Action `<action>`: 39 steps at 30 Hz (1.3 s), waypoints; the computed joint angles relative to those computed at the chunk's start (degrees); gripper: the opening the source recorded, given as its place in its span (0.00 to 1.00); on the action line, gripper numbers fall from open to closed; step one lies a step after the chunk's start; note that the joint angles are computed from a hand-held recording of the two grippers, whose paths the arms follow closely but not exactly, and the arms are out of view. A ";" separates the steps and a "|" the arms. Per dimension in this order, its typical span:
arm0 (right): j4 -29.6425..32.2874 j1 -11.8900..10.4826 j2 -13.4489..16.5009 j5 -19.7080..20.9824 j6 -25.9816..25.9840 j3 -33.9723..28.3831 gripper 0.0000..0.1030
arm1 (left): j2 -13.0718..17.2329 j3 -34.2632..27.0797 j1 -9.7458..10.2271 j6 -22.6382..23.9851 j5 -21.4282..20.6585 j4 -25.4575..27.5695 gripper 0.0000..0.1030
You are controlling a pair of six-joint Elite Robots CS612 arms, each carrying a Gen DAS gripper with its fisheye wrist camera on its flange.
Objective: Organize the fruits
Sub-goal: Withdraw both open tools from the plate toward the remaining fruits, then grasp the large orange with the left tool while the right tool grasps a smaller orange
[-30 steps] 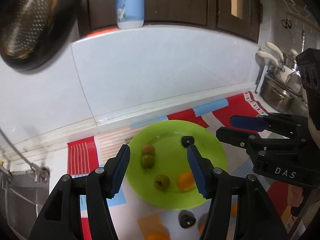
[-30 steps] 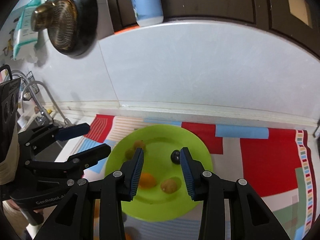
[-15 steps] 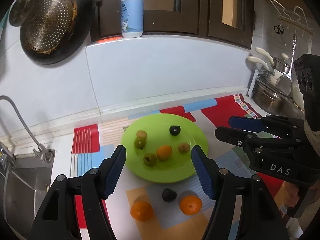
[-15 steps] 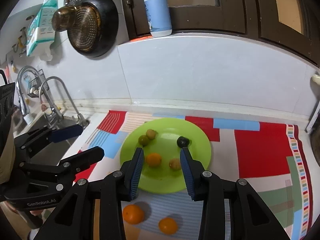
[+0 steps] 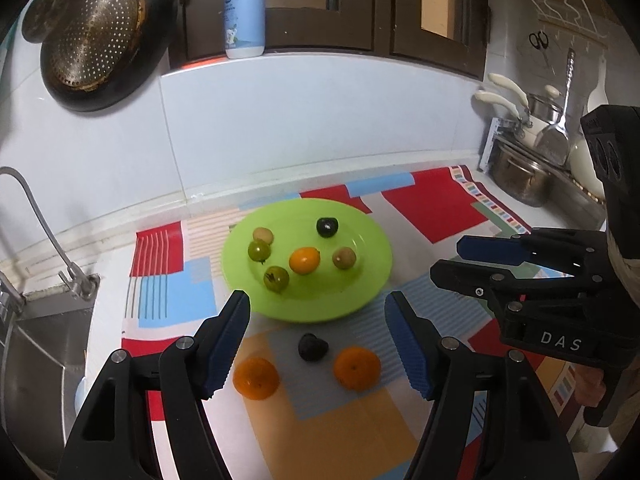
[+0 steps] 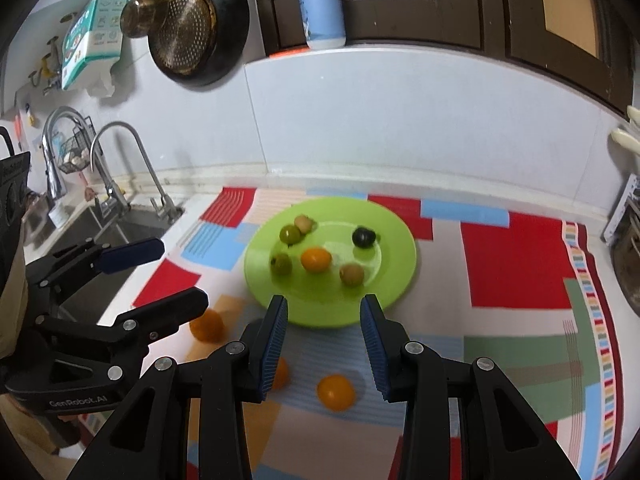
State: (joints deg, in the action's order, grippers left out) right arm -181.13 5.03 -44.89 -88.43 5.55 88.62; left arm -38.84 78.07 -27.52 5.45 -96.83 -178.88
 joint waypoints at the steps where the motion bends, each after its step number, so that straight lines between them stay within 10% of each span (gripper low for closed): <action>1: 0.17 0.03 -0.07 -0.14 0.02 0.30 0.38 | 0.01 0.31 -0.07 0.14 0.07 -0.39 0.67; 39: 11.65 -0.74 2.77 2.55 -0.84 -0.06 0.38 | 4.18 -1.49 -0.60 7.20 -3.65 7.34 0.67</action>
